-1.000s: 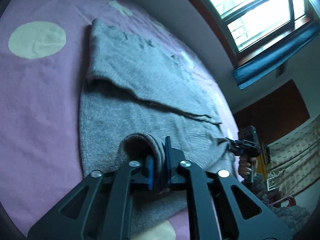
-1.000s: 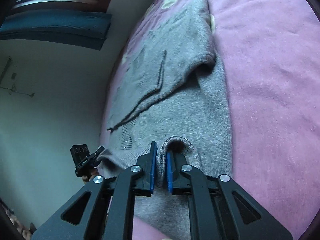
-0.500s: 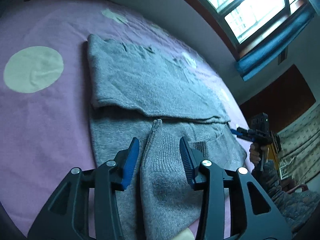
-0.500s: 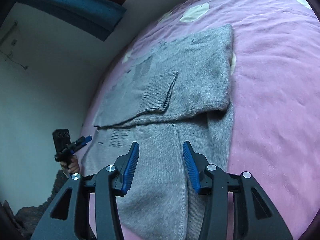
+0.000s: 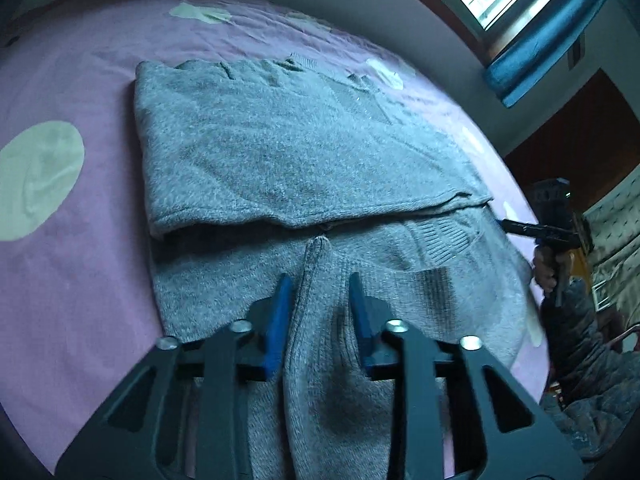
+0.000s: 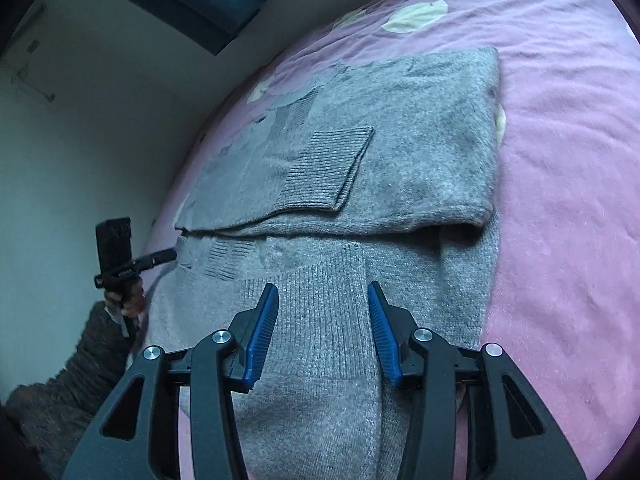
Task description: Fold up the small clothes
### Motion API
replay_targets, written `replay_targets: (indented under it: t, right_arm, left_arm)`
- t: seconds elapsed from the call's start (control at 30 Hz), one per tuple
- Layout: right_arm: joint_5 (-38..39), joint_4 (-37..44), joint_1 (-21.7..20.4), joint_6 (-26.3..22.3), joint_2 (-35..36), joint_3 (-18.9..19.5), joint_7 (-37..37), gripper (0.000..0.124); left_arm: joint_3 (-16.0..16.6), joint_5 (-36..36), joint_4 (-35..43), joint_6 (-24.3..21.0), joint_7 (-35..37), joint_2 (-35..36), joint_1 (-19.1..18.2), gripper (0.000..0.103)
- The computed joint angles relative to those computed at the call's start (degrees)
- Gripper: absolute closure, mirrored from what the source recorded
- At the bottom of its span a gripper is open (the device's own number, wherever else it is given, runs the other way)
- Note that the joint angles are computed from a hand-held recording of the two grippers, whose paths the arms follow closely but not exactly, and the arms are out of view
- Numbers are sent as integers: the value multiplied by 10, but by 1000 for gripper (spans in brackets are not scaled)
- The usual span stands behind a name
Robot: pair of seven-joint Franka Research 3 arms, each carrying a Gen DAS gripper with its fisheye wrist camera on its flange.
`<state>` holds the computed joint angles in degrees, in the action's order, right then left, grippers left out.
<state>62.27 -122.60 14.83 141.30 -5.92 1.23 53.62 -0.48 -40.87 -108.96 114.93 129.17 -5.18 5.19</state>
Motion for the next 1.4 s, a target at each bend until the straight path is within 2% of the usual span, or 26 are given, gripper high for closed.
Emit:
replay_targets:
  t: [0.1,0.23,0.37,0.57,0.77,0.9,1.03,1.1,1.23,1.4]
  right_arm:
    - [-61,-2,3,26,-2,11,30,89]
    - [-103,-2,8,42,-2,13,49,104]
    - [-119,-6,13,60,-3,14,61,117]
    - [-127,-30,24,95,-30,15,72,119]
    - [-118,-56,42,135,-80,5,60,119]
    - [-105,-40,52,163,-85,-5,47,120]
    - [-81,21,52,174,-44,-15,35,120]
    - [-87,66,43,175,-8,-12,47,120]
    - [-111,151,18,167,62,-1,83,120]
    - [-165,252,-11,158,150,16,155,120]
  left_arm:
    - [-5,23,-2,9,5,-3,-4,85]
    - [-7,44,-6,19,11,-8,-9,87]
    - [-8,56,-12,30,10,-14,-14,98]
    - [-9,82,-58,95,12,-58,-30,99]
    - [17,72,-99,159,11,-118,-52,99]
    - [34,58,-86,191,6,-123,-66,99]
    - [32,53,-37,232,-13,-83,-73,99]
    - [26,55,1,238,-28,-49,-69,99]
    - [-3,98,81,264,-65,28,-52,99]
    - [-39,162,193,272,-139,133,-29,99]
